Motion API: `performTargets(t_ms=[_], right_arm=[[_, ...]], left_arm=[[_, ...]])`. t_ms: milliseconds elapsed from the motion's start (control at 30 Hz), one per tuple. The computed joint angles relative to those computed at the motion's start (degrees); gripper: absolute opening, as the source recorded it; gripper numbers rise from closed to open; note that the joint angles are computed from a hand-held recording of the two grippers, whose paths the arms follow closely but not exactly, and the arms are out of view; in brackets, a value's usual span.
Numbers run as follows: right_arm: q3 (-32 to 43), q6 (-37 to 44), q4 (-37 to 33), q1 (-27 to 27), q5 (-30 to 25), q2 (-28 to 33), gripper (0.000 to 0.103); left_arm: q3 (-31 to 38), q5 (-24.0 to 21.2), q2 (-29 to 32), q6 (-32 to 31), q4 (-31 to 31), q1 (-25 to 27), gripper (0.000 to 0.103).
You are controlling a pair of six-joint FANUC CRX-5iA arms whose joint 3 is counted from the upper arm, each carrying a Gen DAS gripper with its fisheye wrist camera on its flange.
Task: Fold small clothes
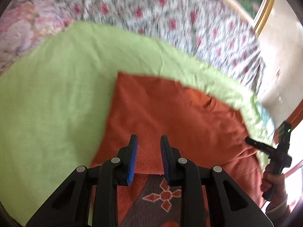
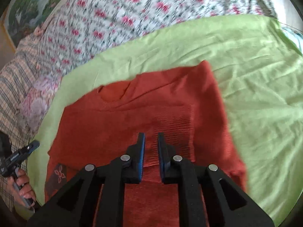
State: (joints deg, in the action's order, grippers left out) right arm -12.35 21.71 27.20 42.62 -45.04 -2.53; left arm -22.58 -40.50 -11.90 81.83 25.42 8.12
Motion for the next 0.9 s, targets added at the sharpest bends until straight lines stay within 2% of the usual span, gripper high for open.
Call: performTargets(t_ms=[100,133,200,267,300,400,500,600,733,900], right_arm=[[2.09,1.84,-2.36,-1.02,-3.62,3.27,0.02],[1.14,0.92,-2.31,-1.35,-2.63,2.82,0.019],[-0.44,-0.95,-1.94,-1.85,-1.6,1.3,0.019],[-1.25,-3.97,1.11,-1.08,-4.05,0.14,0.021],[-1.87,-5.51,2.55,-0.59,-5.15,-0.71,0.022],[-5.07,-7.48,3.09,0.16,-4.36,-5.3,0.023],[-7.49,-8.0,2.99,1.56,-4.74,-9.25,0.027],[-11.4,-8.75,2.54,4.44,-5.0,-14.87,0.035],[-15.79,-10.68,2.72,8.73,-6.4,-21.02,0.036],[-21.16,-13.48,1.72,14.35,-7.04,-29.15,0.036]], left_arm=[[5.58,-4.62,5.06,10.55,-11.33,-0.92,0.023],[5.97,-5.62,5.72,11.88,-12.56,-0.45,0.013],[3.54,-4.24,4.08,9.41,-9.06,0.95,0.014],[2.96,-4.82,2.23,8.95,-9.22,1.35,0.016],[2.45,-5.03,1.12,8.7,-9.3,1.36,0.019],[0.39,-6.48,-3.77,8.88,-10.92,1.23,0.039],[-3.78,-7.83,-9.75,7.8,-9.8,1.81,0.043],[-9.08,-10.63,-16.68,5.28,-6.27,4.08,0.049],[-14.98,-14.99,-23.74,0.84,-1.17,7.16,0.053],[-19.5,-22.61,-31.11,-3.84,0.85,11.33,0.055]])
